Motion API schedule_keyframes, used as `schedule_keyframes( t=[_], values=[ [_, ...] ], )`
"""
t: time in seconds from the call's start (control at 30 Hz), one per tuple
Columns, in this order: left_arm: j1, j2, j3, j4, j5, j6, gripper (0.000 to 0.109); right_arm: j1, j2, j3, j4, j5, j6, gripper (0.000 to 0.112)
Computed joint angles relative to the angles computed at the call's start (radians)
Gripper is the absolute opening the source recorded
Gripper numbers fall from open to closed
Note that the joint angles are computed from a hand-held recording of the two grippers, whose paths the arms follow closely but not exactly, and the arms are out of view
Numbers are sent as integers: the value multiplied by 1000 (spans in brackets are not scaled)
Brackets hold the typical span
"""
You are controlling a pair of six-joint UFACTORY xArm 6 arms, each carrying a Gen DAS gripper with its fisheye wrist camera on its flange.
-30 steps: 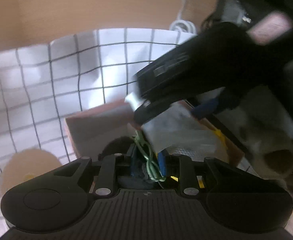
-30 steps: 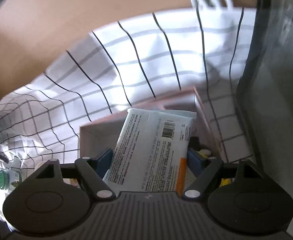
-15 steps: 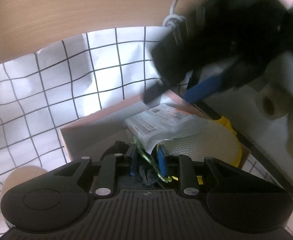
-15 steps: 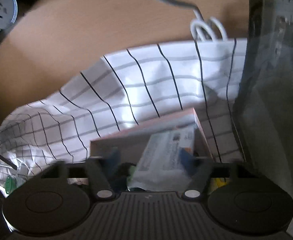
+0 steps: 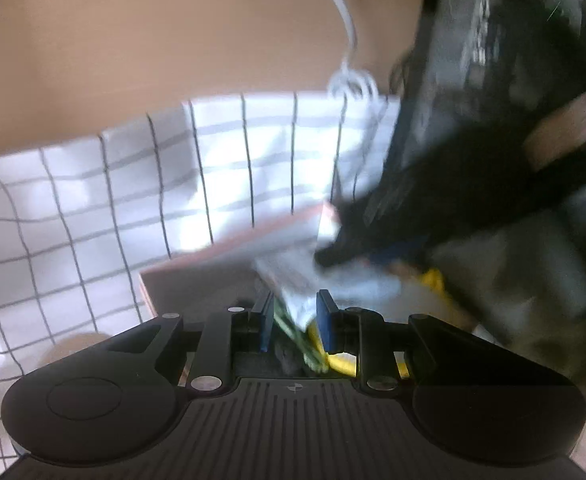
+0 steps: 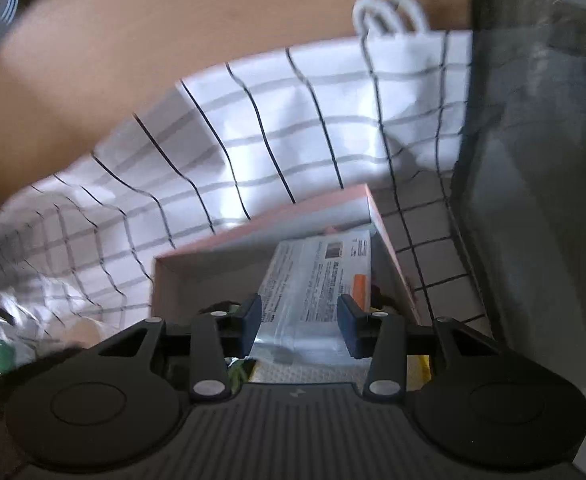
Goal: Organize soft objects
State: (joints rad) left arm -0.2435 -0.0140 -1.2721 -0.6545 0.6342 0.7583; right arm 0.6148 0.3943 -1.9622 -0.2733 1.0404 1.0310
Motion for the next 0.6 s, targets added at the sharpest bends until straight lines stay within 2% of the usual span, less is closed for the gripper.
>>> schedule_keyframes(
  t=[0.1, 0.17, 0.23, 0.4, 0.53, 0.6],
  values=[
    [-24, 33, -8, 122, -2, -63, 25, 37, -82, 64, -106, -1, 53, 43],
    [-42, 41, 2, 152, -53, -58, 25, 58, -146, 123, -153, -12, 99, 44],
    [-42, 41, -10, 160, -42, -71, 25, 85, -205, 177, -211, -11, 162, 46],
    [1, -85, 67, -1, -15, 25, 26, 167, -296, 271, -356, 67, 318, 54],
    [32, -284, 254, -219, -75, 156, 26, 228, -363, 401, -420, 52, 387, 62],
    [26, -363, 344, -257, -134, 169, 26, 252, -389, 461, -436, 35, 384, 66]
  ],
)
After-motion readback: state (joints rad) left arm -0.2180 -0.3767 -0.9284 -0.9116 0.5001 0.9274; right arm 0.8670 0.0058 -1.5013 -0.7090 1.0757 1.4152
